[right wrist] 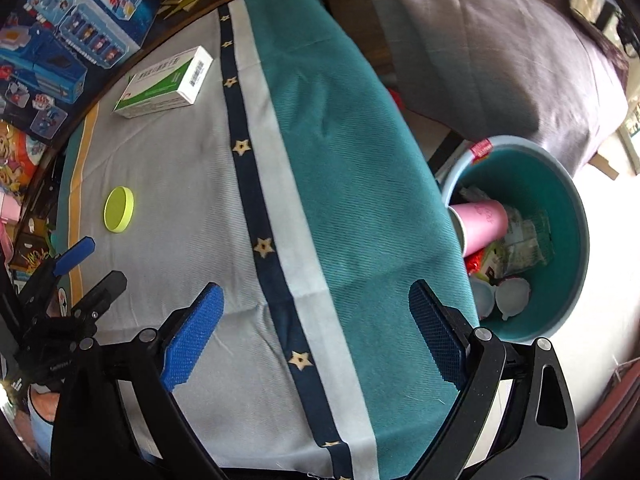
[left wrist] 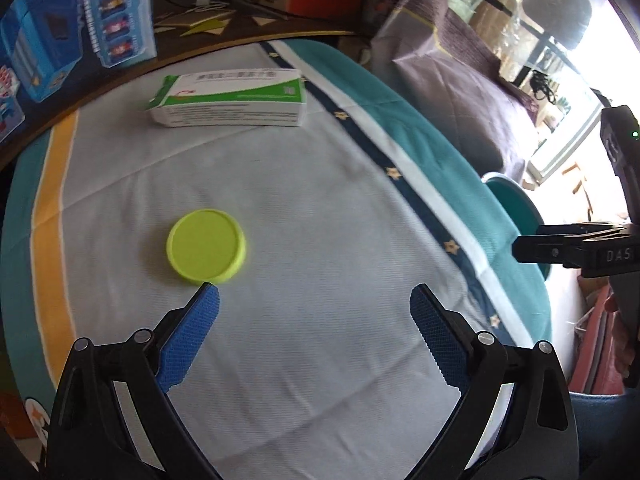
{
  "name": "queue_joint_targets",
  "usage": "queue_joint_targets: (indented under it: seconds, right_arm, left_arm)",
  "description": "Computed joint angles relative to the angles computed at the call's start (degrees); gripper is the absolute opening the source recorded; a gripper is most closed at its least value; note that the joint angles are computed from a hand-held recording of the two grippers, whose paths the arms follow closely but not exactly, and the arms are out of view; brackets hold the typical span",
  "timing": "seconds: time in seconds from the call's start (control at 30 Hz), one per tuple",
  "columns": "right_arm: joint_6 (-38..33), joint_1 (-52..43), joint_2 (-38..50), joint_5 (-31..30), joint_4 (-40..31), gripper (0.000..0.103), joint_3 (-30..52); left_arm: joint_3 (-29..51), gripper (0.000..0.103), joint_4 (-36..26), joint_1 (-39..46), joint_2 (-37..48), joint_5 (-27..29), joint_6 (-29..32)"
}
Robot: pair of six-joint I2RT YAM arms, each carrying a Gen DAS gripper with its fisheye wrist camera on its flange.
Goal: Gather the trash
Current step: 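Grasp the yellow-green lid with the left gripper while the right grasps the medicine box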
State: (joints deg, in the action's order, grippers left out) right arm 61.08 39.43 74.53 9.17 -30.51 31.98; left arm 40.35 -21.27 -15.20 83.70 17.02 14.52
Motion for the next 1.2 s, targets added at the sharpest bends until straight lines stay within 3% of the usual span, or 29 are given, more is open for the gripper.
queue_joint_targets:
  seconds: [0.27, 0.4, 0.53, 0.6, 0.87, 1.2]
  right_arm:
    - [-8.6, -1.4, 16.0, -1.5, 1.2, 0.09, 13.1]
    - [-12.9, -2.5, 21.6, -1.3, -1.1, 0.09, 18.8]
    - [-17.2, -3.7, 25.6, -1.3, -3.0, 0.09, 23.5]
    - [-19.9, -4.4, 27.3, -1.2, -3.9, 0.09, 25.9]
    - [-35.4, -8.2, 36.5, 0.6, -9.1, 0.09, 42.1]
    - [-57.4, -11.2, 57.2, 3.6, -19.7, 0.09, 73.8]
  left_arm:
    - [4.6, 0.096, 3.5, 8.7, 10.5, 0.6, 5.0]
    - [5.9, 0.078, 5.2, 8.1, 13.2, 0.3, 5.1]
    - [6.8, 0.071, 5.5, 7.7, 14.2, 0.6, 6.5]
    - [5.7, 0.053, 7.5, 7.1, 13.4, -0.5, 6.9]
    - [11.1, 0.053, 5.8, 10.9, 16.6, 3.7, 2.7]
    - [21.3, 0.053, 2.5, 12.4, 22.3, 3.9, 0.3]
